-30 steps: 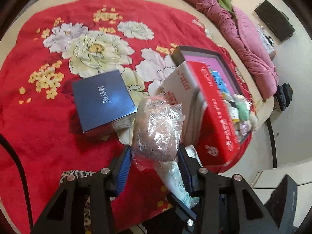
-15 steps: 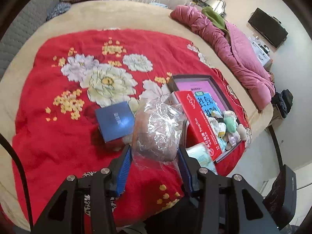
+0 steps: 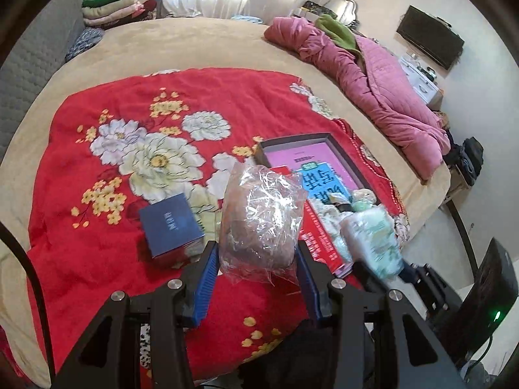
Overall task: Organize soft objects
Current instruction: 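Carry the bagged item and the green-white packet in both tools over the book box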
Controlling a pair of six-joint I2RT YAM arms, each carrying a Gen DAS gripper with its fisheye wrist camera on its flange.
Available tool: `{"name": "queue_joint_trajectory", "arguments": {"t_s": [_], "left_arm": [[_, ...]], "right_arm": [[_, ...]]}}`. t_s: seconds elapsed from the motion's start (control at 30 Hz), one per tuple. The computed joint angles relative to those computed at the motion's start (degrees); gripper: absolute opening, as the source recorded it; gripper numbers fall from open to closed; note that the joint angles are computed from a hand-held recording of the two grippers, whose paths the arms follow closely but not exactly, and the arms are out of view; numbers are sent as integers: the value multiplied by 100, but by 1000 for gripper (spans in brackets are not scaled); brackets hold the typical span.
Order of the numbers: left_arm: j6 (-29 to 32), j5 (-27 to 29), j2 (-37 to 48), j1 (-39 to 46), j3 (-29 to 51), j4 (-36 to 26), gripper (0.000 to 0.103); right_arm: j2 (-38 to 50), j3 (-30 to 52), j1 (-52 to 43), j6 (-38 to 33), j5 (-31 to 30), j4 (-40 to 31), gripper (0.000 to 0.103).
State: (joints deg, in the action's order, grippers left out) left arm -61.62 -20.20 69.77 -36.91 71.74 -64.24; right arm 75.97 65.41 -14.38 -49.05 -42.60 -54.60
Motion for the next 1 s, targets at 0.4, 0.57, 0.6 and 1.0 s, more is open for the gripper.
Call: {"name": "queue_joint_trajectory", "arguments": {"t_s": [0.4, 0.57, 0.6, 1.0], "left_arm": [[609, 264, 1533, -159, 1279, 422, 47], [913, 541, 2309, -129, 1845, 647, 47], [950, 575, 2467, -126, 1977, 623, 47], [1355, 1056, 3910, 256, 2852, 635, 47]], "right_arm": [[1660, 2087, -858, 322, -40, -38, 49], [2312, 2949, -1142, 487, -64, -59, 49], [2415, 3092, -1166, 491, -25, -71, 49], [3074, 3614, -1151, 336, 112, -54, 49]]}}
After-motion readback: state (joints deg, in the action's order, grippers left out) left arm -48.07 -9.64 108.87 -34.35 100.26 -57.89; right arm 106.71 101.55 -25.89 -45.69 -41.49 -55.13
